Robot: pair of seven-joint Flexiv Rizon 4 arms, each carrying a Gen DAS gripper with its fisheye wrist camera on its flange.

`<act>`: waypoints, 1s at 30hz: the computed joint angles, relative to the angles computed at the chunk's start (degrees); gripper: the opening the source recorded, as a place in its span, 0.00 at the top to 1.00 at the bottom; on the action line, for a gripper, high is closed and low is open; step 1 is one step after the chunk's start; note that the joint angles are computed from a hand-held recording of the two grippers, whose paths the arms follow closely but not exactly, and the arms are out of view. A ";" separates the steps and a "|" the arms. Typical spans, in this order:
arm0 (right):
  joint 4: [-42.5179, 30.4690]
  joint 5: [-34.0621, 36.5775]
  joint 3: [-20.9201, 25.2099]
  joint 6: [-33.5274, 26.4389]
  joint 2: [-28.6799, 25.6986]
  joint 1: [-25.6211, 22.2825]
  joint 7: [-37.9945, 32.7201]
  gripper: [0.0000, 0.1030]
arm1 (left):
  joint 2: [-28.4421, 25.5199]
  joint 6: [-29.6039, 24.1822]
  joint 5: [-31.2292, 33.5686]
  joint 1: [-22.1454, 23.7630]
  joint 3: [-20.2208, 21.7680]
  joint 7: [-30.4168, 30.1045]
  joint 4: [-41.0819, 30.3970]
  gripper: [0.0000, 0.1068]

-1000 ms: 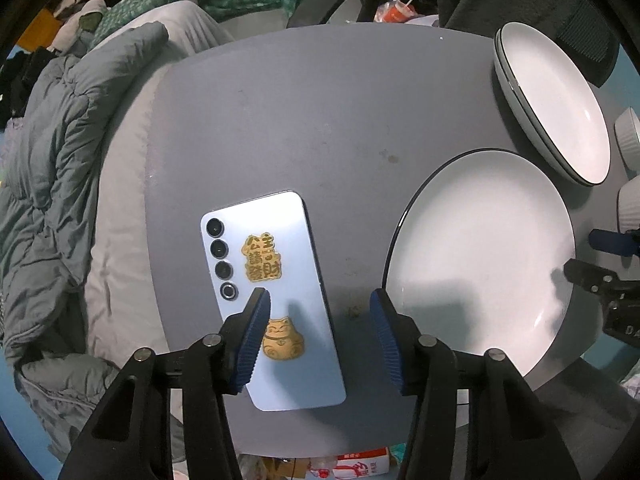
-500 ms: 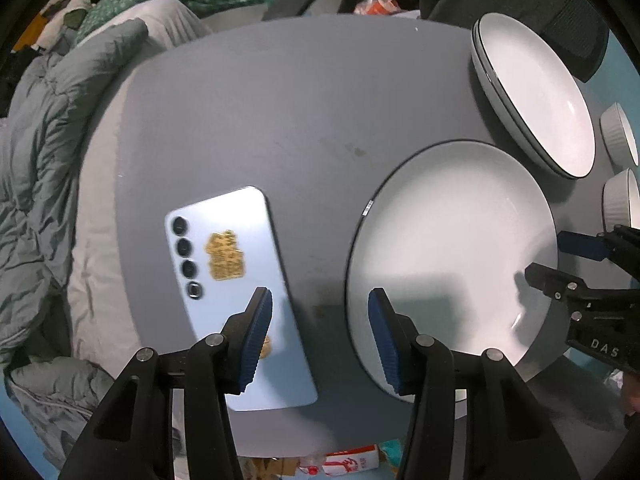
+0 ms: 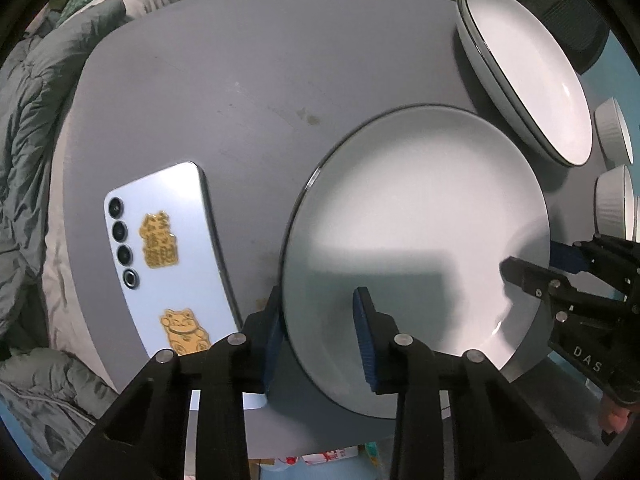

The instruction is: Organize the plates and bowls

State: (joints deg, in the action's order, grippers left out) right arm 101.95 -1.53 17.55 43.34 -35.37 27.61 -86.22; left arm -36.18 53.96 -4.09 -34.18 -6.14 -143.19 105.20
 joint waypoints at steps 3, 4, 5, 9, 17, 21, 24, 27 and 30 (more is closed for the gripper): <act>0.17 0.29 0.43 1.04 -0.63 0.51 0.11 0.77 | -0.13 -1.41 1.09 -1.21 0.90 -1.93 -1.20 0.69; 0.74 0.31 0.57 1.37 -0.32 0.81 0.45 0.77 | -0.10 -1.64 1.16 -1.30 0.93 -2.44 -1.35 0.69; 1.25 0.19 0.60 1.88 -0.12 1.07 0.67 0.78 | -0.07 -1.88 1.18 -1.42 0.91 -3.00 -1.48 0.69; 2.10 0.01 0.75 2.24 0.50 0.78 0.04 0.80 | -0.54 -1.97 0.57 -1.47 0.26 -4.47 -2.39 0.69; 4.02 -0.80 -0.10 0.88 2.52 -0.48 -0.72 0.80 | -3.39 -5.67 0.88 -4.06 -0.54 -6.29 -8.82 0.69; 5.74 -0.10 -0.47 1.64 3.00 -2.24 -2.00 0.80 | -5.82 -8.38 1.36 -5.52 -0.71 -6.41 -13.93 0.69; 7.65 -0.74 -1.05 2.77 3.78 -3.20 -3.05 0.80 | -7.40 -8.84 1.14 -6.18 -0.92 -6.47 -16.52 0.69; 9.43 -0.98 -1.42 3.46 4.75 -4.46 -4.11 0.80 | -10.78 -10.91 0.82 -6.62 -0.85 -5.94 -22.45 0.69; 10.69 -0.15 -1.44 3.88 5.40 -6.14 -5.38 0.80 | -12.25 -11.67 0.38 -6.93 -0.94 -5.31 -25.07 0.69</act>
State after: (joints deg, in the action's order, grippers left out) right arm 112.64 -1.68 16.11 47.22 -29.96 21.47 -91.60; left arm -48.43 42.29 -3.70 -41.10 -7.09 -148.50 80.13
